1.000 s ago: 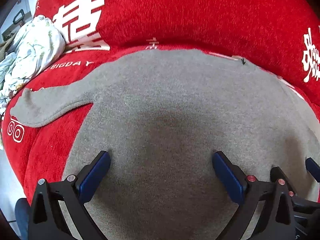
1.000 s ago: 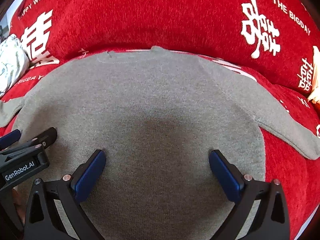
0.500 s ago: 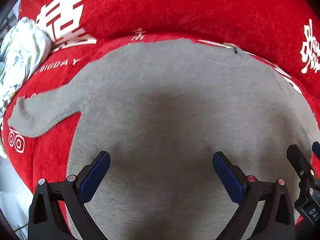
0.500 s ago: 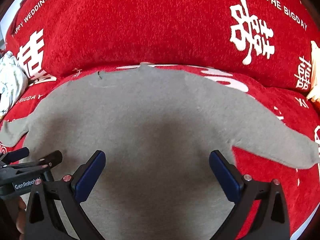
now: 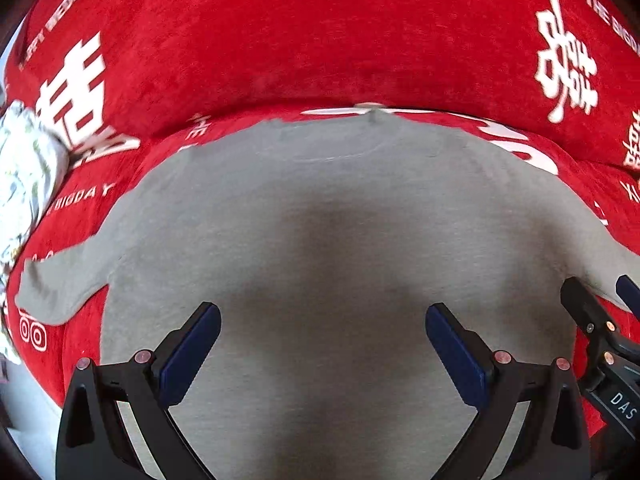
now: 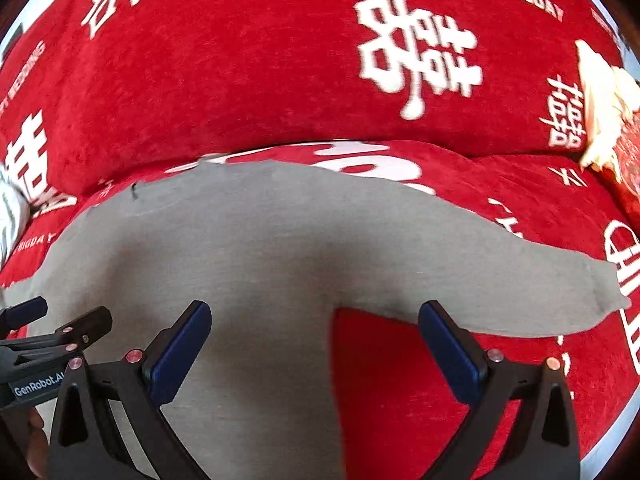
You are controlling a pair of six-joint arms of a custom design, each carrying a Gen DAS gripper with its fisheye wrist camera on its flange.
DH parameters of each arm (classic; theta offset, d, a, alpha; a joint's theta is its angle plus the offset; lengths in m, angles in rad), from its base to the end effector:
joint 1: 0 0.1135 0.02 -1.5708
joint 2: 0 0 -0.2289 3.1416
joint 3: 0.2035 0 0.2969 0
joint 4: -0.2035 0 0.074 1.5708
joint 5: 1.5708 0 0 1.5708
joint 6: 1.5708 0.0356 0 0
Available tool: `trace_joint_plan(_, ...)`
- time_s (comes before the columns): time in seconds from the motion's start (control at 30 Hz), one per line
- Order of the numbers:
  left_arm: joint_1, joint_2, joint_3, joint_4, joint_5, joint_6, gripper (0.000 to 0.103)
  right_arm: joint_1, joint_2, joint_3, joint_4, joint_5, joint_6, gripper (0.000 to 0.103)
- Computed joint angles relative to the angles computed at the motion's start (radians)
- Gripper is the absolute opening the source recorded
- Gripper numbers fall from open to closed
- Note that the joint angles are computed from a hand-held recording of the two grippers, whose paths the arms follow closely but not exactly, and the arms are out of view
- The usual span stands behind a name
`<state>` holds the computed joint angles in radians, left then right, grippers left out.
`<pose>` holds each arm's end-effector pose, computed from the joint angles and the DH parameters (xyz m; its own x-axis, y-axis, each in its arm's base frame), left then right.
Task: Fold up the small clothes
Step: 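Move the right tool to a sweater sleeve cuff and grasp it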
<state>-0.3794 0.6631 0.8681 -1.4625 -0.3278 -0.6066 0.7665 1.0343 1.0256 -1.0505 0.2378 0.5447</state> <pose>0.1392 -0.0432 0.2699 -0.8734 -0.2328 -0.4278 -0.2914 0.9536 0.0759 0.1841 0.1656 0.2730 -0.8435 -0.1131 -0.5252 -0.1800 0.9806 0.0780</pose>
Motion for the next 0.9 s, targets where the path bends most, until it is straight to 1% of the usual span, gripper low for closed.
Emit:
trace_joint_plan(0.07,-0.047,0.044,0.016,0.014,-0.014,-0.034,0.103,-0.032,-0.028,-0.017,-0.004,-0.007,-0.014,0.103)
trace_joint_plan(0.3,-0.140,0.163,0.069,0.051,-0.039,-0.103,0.103,-0.116,-0.091,-0.068,-0.001,-0.021,-0.068,0.103)
trace_joint_plan(0.57,-0.214,0.294,0.153,0.084,-0.064,-0.141,0.103,-0.234,-0.183,-0.128,-0.006,-0.043,-0.121,0.103)
trace_joint_plan(0.9,-0.315,0.459,0.237,0.126,-0.075,-0.195,0.103,-0.426,-0.246,-0.175,-0.006,-0.113,-0.227,0.103)
